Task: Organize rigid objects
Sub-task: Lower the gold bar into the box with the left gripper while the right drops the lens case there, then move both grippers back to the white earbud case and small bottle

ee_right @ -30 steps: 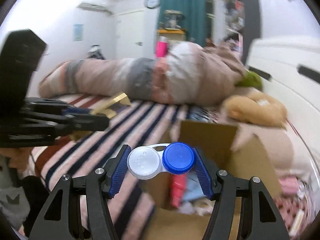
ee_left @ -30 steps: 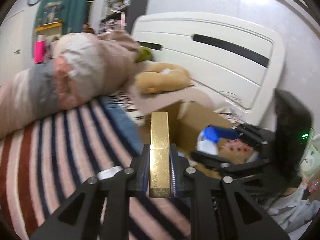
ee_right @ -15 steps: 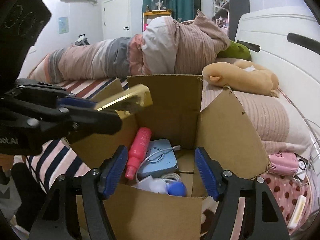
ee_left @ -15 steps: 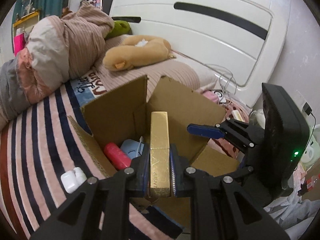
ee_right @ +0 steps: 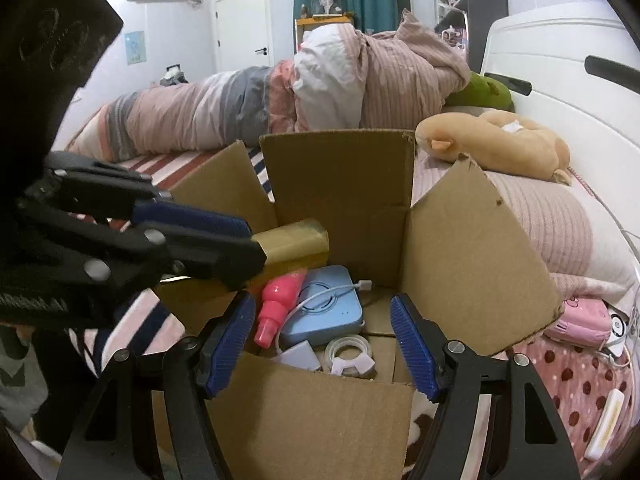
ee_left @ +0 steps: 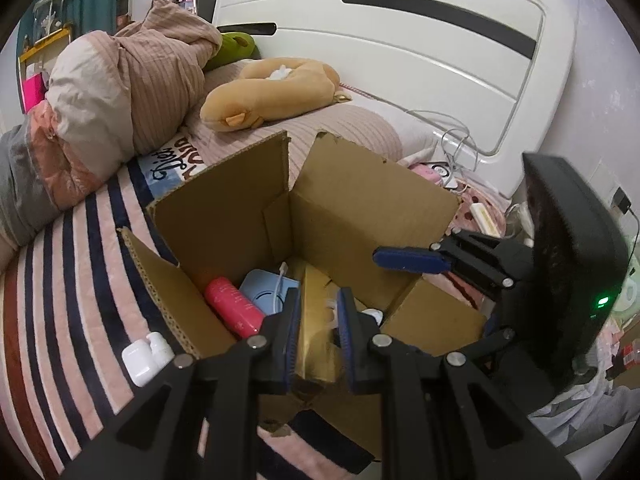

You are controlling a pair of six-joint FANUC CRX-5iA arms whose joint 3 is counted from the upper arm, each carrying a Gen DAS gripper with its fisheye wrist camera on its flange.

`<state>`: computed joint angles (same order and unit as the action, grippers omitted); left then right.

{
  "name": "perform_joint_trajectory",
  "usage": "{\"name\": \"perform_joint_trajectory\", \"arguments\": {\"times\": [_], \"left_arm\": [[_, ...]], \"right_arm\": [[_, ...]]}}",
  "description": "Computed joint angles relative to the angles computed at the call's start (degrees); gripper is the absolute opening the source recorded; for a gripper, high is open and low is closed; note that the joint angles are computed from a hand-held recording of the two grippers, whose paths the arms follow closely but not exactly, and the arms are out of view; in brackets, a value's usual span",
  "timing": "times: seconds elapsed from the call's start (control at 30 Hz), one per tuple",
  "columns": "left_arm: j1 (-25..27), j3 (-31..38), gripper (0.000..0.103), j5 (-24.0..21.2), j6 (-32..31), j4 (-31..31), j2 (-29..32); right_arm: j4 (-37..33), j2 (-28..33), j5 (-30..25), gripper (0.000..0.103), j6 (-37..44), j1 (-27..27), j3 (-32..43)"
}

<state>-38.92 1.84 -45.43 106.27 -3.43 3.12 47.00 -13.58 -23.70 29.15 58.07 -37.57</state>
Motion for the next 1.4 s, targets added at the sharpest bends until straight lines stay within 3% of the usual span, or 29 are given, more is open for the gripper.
{"name": "perform_joint_trajectory", "arguments": {"times": [0.23, 0.3, 0.37, 0.57, 0.97, 1.13, 1.3, 1.4], "left_arm": [[0.35, -0.72, 0.016, 0.26, 0.72, -0.04, -1.03], [0.54, -1.13, 0.021, 0.4, 1.33, -0.31, -1.68], [0.58, -1.54, 0.034, 0.52, 2.06, -0.89, -2.36], [1.6, -4.05, 0.045, 1.42, 2.62, -1.3, -5.93], [4.63, -11.72, 0.058, 0.81, 6.1, -6.99, -17.73], [8.22, -17.2, 0.06, 0.27, 5.64, -7.06, -24.14], [12.97, -22.77, 0.064, -0.15, 3.56, -6.11, -29.41], [18.47, -28.68, 0.068, 2.15, -2.47, -0.44, -32.38]], "right_arm": [[-0.29, 0.31, -1.03, 0.068, -0.03, 0.15, 0.18], [-0.53, 0.4, -1.44, 0.068, 0.26, 0.27, 0.33], [-0.55, 0.56, -1.99, 0.068, 0.29, 0.44, 0.52], [-0.89, 0.61, -4.14, 0.068, 0.28, 1.45, 1.53], [4.34, 0.28, -9.74, 0.068, -2.19, 6.68, 4.78], [6.54, 2.4, -11.72, 0.068, -2.72, 10.04, 7.49], [5.31, 5.09, -6.3, 0.068, -1.82, 11.54, 10.1], [0.33, 7.96, -4.52, 0.068, 2.31, 12.51, 13.33]]}}
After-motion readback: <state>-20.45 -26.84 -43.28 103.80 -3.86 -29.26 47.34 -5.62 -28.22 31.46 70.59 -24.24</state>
